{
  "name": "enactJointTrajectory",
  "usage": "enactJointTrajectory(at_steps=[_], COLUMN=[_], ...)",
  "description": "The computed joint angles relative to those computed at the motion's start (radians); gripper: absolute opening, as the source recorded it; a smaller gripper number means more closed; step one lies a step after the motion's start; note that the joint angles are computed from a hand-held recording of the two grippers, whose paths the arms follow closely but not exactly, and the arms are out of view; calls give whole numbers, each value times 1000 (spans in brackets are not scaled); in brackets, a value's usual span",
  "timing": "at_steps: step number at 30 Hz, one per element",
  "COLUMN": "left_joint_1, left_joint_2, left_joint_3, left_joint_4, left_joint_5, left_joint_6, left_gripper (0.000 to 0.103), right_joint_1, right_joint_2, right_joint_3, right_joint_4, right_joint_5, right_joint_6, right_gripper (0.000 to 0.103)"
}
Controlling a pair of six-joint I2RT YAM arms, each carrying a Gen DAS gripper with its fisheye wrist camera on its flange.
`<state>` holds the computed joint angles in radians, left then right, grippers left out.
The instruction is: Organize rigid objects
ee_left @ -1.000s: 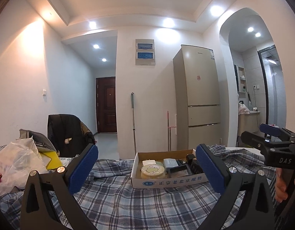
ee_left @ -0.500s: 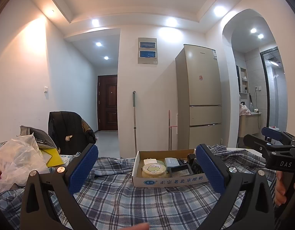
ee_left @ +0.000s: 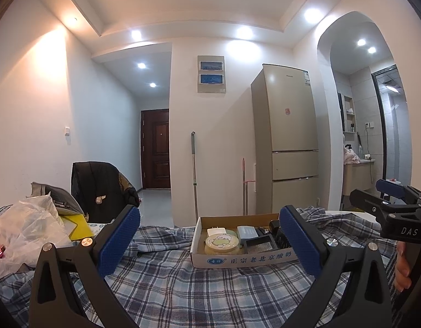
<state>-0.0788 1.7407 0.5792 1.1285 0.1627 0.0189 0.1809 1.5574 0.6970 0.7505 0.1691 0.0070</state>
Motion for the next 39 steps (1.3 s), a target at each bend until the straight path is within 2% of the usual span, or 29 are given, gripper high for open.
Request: enactJointTrajectory(at_steps=[14, 26, 39], left_joint_1=[6, -6, -1], left_joint_2=[-5, 8, -1], left_joint_3=[-5, -27, -29], left_joint_4=[4, 66, 50], left_joint_5=[33, 7, 4], left_joint_6=[4, 26, 30], left_gripper=[103, 103, 103], right_joint_1=[-23, -31, -30], right_joint_2=[-13, -19, -20], right_joint_3=[4, 2, 1], right_joint_4=[-37, -32, -32], right_joint_5=[-18, -23, -23], right_joint_6=[28, 12, 12], right_gripper=[103, 103, 103])
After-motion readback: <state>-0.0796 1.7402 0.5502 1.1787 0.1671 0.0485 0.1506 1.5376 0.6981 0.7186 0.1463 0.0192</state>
